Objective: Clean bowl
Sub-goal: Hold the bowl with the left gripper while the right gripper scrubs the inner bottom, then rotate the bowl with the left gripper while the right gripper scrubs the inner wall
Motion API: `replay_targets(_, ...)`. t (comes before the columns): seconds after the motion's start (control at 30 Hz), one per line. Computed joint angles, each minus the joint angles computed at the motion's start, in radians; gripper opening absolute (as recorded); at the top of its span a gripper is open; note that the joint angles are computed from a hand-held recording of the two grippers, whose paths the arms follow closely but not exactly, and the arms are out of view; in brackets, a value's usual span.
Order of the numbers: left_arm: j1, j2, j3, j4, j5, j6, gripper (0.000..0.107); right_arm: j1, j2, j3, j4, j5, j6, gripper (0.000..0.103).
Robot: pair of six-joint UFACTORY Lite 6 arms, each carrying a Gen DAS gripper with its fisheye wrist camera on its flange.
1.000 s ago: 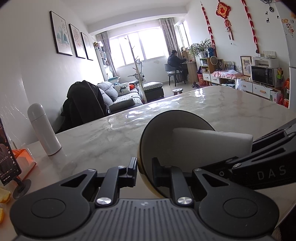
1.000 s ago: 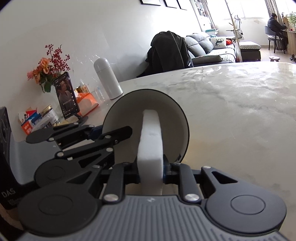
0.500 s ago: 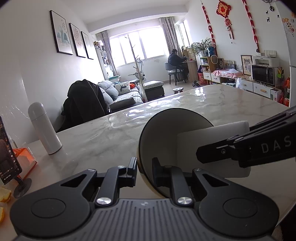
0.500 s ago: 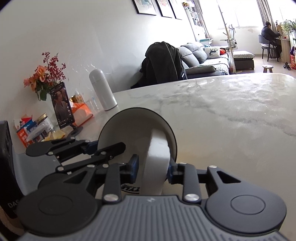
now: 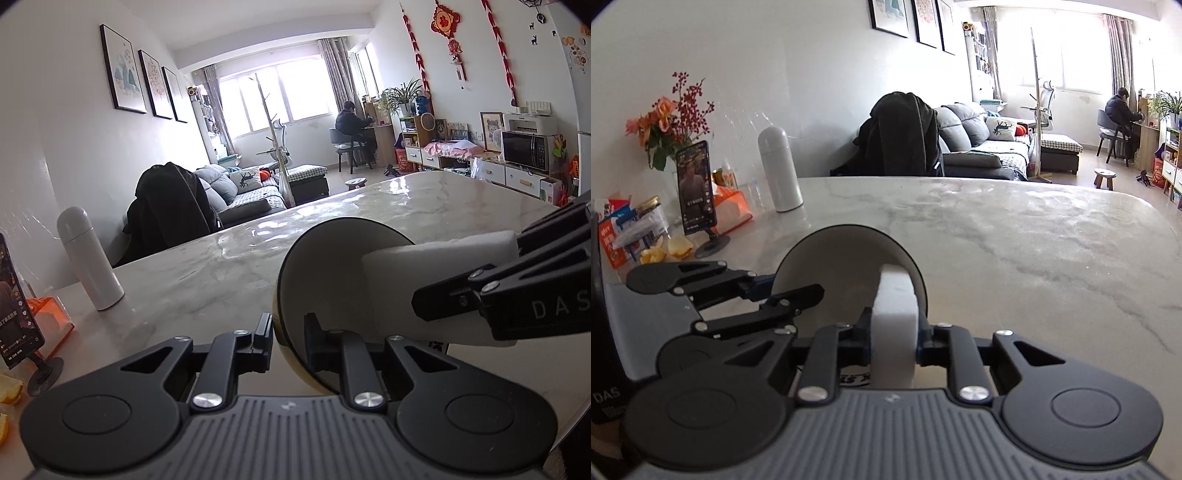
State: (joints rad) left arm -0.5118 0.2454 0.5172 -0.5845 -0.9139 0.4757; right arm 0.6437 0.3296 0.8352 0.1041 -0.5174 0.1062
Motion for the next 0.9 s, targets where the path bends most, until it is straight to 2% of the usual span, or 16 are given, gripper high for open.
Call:
replay_targets(0.43, 0.022, -0.025, -0.016, 0.033, 0.024, -0.022, 0.018, -0.021, 0.016, -0.004, -0.317, 0.017, 0.318, 0.021)
replay_targets(0.67, 0.016, -0.019, -0.008, 0.026, 0.025, -0.013, 0.018, -0.008, 0.015, -0.009, -0.25, 0.019, 0.254, 0.021)
replay_targets(0.9, 0.008, -0.012, -0.001, 0.019, 0.022, -0.006, 0.018, 0.003, -0.01, -0.025, -0.062, 0.015, 0.077, 0.021)
